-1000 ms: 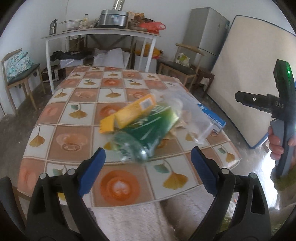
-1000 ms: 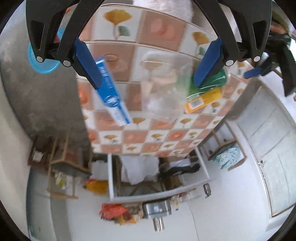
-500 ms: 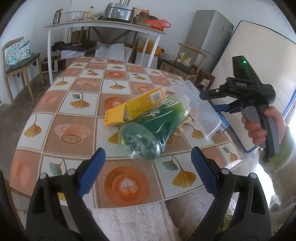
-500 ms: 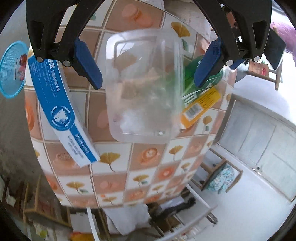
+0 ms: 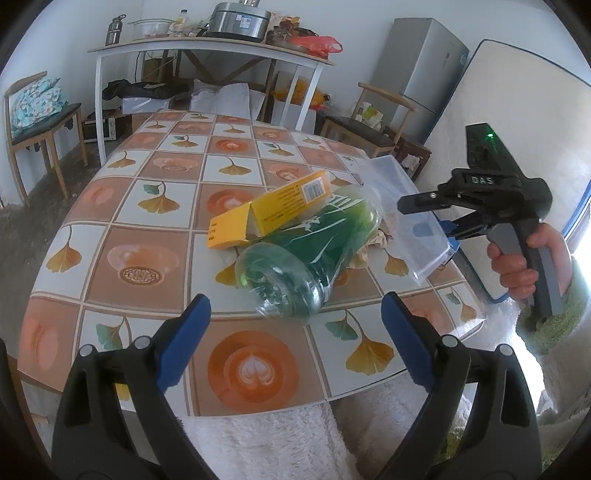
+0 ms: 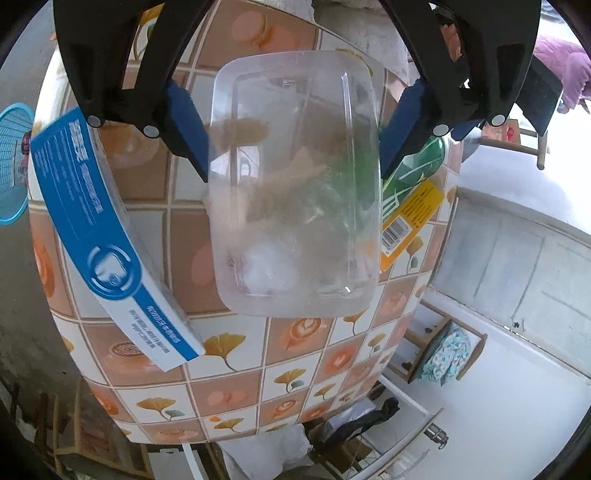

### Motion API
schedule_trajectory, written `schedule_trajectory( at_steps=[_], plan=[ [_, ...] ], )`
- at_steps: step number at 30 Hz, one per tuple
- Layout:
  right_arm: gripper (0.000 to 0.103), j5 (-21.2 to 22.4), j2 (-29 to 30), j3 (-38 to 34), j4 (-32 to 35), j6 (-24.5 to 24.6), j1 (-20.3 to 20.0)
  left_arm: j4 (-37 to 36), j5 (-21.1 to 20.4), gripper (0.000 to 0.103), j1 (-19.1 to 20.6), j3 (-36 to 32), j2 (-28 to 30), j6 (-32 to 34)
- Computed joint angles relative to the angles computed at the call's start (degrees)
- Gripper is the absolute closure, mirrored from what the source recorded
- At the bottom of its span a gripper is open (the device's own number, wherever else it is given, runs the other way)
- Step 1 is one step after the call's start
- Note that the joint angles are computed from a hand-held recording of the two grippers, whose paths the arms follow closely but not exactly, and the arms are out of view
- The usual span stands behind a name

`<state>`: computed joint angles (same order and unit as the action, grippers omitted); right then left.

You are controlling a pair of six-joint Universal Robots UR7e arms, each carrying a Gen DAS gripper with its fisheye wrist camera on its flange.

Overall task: Collect trash
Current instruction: 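Grasp the yellow-and-white medicine box with the left gripper while the right gripper holds the container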

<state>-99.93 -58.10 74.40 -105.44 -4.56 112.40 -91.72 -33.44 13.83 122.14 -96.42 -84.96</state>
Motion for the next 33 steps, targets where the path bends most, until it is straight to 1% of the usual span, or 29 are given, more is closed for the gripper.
schedule_trajectory(
  at_steps=[9, 13, 15, 17, 19, 20, 23, 26, 27, 30, 31, 32, 33],
  plan=[
    [0.02, 0.5, -6.12, 5.02, -1.11, -1.75, -0.91, -3.76, 0.8, 0.014, 1.71, -1.48, 2.46, 4.45],
    [0.02, 0.66, -8.93, 7.42, -1.34, -1.97, -1.84, -3.57, 1.9, 0.014, 2.91, -2.83, 2.93, 5.04],
    [0.02, 0.74, -9.88, 8.34, -1.62, -2.06, -2.3, -2.23, 3.41, 0.014, 3.98, -4.44, 3.07, 4.97],
    [0.02, 0.59, -10.48, 8.98, -2.23, -2.24, -2.67, -1.42, 3.36, 0.014, 6.09, -6.79, 3.64, 6.32],
    [0.02, 0.73, -10.78, 9.3, -2.63, -2.32, -3.02, 1.85, 1.14, 0.014, 9.26, -10.77, 5.64, 7.36],
    [0.02, 1.04, -10.9, 9.38, -2.73, -2.32, -3.26, 1.82, -0.9, 0.014, 11.32, -12.71, 6.84, 10.12],
    [0.02, 1.84, -11.13, 9.6, -3.21, -2.55, -3.61, -0.19, -4.38, 0.014, 15.53, -15.9, 9.45, 18.32],
    [0.02, 2.25, -11.43, 9.91, -3.61, -3.16, -3.73, -0.34, -7.07, 0.013, 18.67, -18.48, 11.83, 24.85],
    [0.02, 2.36, -11.52, 10.03, -3.67, -3.27, -3.77, -2.06, -7.71, 0.013, 19.34, -18.51, 11.81, 26.77],
    [0.02, 2.95, -11.6, 10.11, -3.61, -3.36, -4.08, -2.97, -10.87, 0.014, 22.0, -20.04, 12.21, 28.64],
    [0.02, 3.1, -11.54, 10.06, -3.57, -3.35, -4.17, -3.84, -12.18, 0.02, 22.97, -20.25, 12.13, 29.69],
    [0.02, 3.23, -11.48, 10.0, -3.55, -3.32, -4.23, -5.81, -13.96, 0.023, 24.02, -20.04, 11.75, 31.15],
    [0.02, 3.35, -11.43, 9.95, -3.53, -3.26, -4.25, -7.68, -15.67, 0.028, 25.0, -19.73, 11.26, 31.67]
  ],
)
